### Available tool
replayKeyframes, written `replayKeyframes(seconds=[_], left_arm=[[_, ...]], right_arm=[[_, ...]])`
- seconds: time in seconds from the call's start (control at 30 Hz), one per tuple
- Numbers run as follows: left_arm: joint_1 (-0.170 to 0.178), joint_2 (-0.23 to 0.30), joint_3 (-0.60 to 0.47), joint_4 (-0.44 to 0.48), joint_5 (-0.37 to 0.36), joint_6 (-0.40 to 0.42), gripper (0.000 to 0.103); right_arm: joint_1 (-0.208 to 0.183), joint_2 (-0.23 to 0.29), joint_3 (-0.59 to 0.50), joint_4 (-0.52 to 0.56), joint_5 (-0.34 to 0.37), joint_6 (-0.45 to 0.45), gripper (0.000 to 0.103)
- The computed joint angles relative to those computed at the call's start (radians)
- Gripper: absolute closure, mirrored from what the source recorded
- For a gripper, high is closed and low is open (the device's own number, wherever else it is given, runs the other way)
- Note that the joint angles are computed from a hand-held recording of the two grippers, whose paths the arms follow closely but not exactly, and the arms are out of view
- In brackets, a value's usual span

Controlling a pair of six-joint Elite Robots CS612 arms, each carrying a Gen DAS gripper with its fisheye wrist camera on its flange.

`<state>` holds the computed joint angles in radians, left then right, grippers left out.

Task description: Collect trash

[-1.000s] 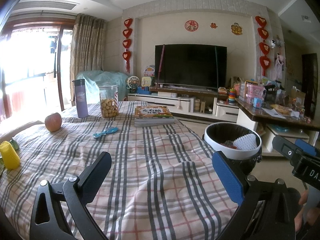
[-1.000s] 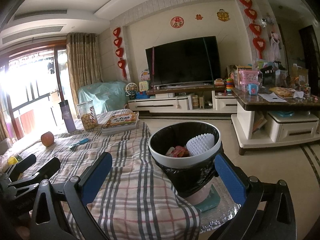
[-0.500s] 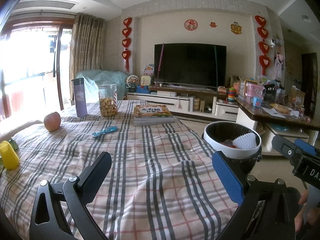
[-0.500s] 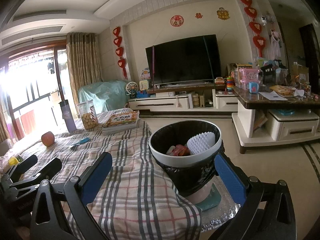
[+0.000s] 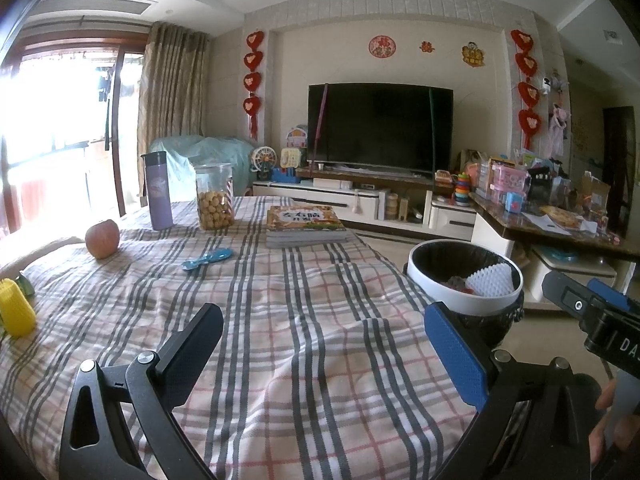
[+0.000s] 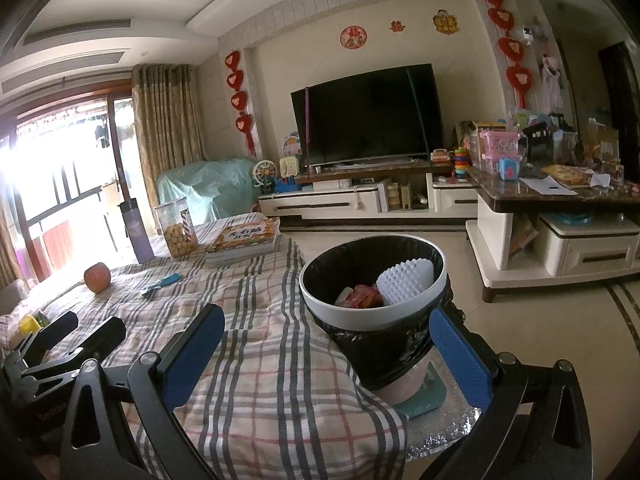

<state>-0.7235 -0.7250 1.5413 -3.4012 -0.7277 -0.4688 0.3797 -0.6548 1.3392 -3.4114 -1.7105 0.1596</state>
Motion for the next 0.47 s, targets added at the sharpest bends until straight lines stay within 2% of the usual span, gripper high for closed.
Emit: replayKeyframes(seconds=[0.47], left_arm=[[0.017,-0.004,0.006,0.028,-0.052,-0.049,0.001]], right_arm=[[0.014,0.02,-0.029,0.037,-0.002,0.009,0.0]])
